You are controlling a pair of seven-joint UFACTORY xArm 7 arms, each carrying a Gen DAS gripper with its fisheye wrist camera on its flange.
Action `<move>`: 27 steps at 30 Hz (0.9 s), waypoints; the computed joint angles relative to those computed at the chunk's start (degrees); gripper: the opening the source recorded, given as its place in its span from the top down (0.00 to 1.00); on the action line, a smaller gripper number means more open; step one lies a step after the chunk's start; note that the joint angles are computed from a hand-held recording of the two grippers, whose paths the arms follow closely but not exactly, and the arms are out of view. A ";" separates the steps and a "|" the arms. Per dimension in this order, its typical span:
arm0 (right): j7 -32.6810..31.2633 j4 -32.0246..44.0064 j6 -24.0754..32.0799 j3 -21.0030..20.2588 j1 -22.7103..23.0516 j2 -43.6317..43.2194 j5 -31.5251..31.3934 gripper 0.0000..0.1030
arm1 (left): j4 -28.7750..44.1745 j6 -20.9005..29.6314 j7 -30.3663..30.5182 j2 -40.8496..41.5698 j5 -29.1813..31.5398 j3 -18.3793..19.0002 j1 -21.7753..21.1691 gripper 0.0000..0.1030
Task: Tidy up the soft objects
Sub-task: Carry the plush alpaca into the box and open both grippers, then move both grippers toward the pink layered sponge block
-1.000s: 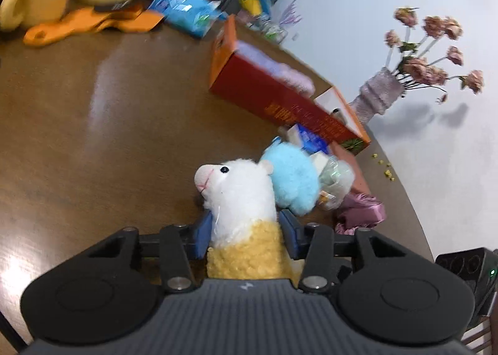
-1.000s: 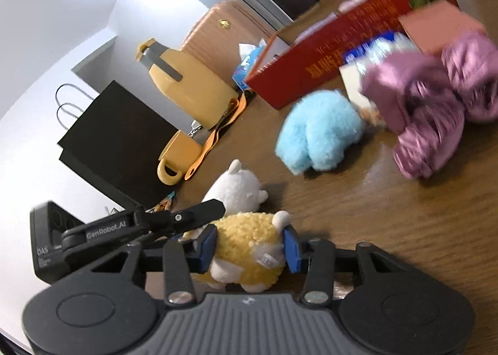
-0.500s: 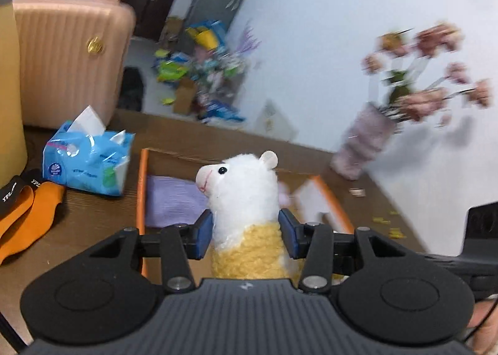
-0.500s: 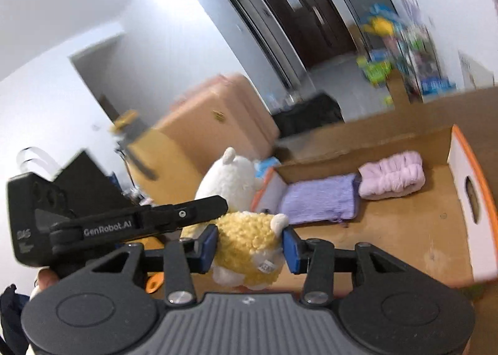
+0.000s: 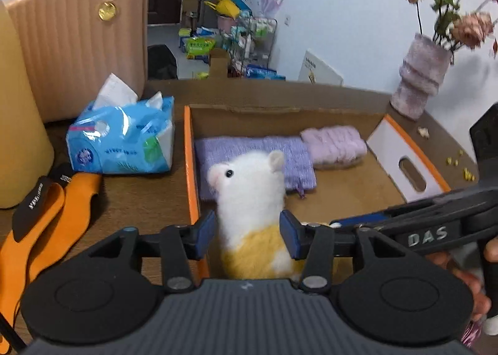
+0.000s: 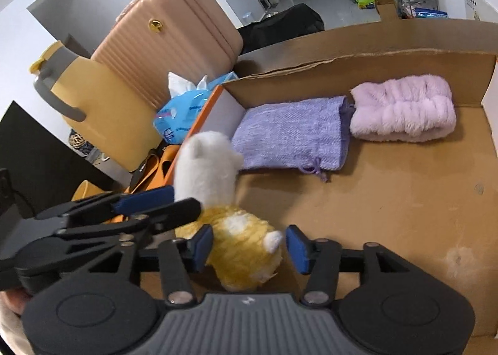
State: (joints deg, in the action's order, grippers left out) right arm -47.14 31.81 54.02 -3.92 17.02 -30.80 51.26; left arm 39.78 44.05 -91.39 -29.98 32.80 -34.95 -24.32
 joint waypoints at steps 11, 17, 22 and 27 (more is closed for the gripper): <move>2.70 1.84 6.64 -5.32 -4.32 -11.63 -5.15 0.38 | 10.60 18.23 2.27 -5.01 0.73 -7.50 0.66 0.34; -0.72 3.19 6.45 -12.55 -10.47 -25.02 -11.97 0.16 | 19.06 32.96 4.09 -8.87 2.58 -18.72 6.08 0.12; 0.48 5.28 9.90 -21.50 -13.52 -29.82 -14.96 0.14 | 24.83 36.28 3.59 -12.45 -0.22 -26.19 14.33 0.10; -1.50 4.12 10.57 -24.23 -16.52 -35.97 -17.94 0.14 | 30.48 35.84 7.61 -14.83 -1.70 -32.80 21.55 0.02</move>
State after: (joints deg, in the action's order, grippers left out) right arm -48.64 35.92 64.59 -28.15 0.50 -66.78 33.32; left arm 70.26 79.89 -83.78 -44.81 31.10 -67.75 -2.77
